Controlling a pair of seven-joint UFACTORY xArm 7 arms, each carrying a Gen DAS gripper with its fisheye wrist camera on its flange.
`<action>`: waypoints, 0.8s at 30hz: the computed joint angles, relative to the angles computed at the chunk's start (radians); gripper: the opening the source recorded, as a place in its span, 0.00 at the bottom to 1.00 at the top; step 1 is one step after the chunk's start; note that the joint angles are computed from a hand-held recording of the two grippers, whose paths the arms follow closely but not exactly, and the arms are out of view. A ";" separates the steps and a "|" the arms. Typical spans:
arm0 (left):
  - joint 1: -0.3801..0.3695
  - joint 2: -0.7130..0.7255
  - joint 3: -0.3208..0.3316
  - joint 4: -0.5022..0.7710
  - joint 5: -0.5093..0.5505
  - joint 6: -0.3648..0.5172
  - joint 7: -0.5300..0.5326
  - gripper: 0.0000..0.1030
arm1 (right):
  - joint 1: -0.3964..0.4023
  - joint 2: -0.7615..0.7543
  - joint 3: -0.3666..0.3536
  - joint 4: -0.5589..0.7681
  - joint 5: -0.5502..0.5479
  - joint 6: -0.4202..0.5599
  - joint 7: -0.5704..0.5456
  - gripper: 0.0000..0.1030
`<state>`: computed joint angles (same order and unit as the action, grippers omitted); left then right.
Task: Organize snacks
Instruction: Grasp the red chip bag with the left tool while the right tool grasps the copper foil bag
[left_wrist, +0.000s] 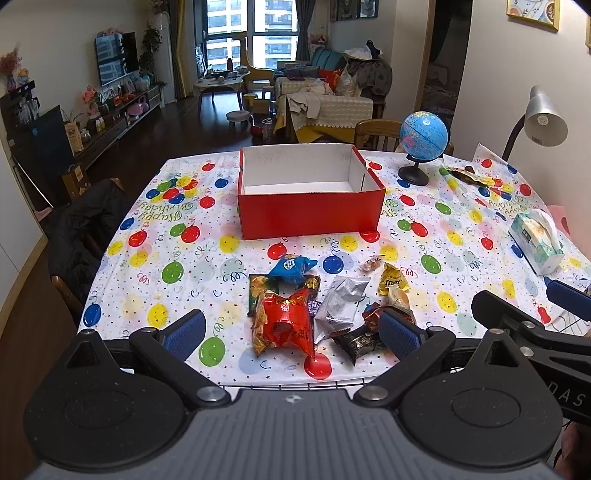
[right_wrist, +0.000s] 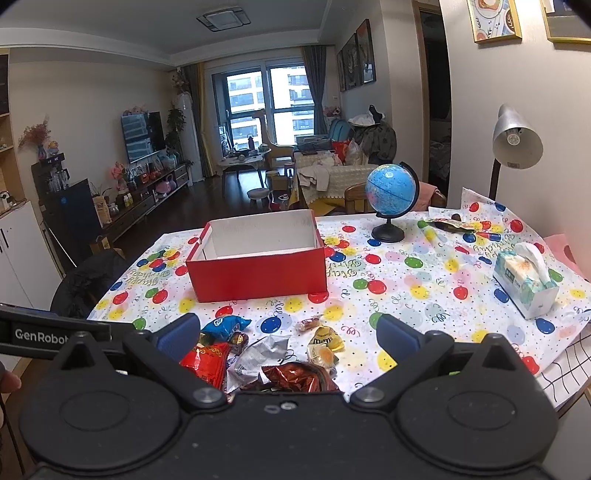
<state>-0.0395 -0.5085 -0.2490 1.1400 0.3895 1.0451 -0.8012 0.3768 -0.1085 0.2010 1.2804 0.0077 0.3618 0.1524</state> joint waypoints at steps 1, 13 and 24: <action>0.000 0.001 -0.001 0.001 -0.001 0.000 -0.005 0.98 | 0.003 -0.007 -0.006 -0.015 0.017 -0.010 -0.017 0.99; 0.000 0.015 0.035 -0.038 -0.037 -0.048 -0.021 0.98 | 0.004 0.026 -0.010 -0.017 0.065 -0.022 -0.061 0.99; 0.008 0.080 0.143 -0.087 -0.150 -0.209 0.055 0.97 | -0.001 0.149 -0.015 0.070 -0.043 0.043 0.040 0.90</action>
<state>-0.0316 -0.4290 -0.1065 1.0525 0.2397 0.8359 -0.7462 0.3757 0.0401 0.1859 1.3507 -0.0357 0.4045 0.1927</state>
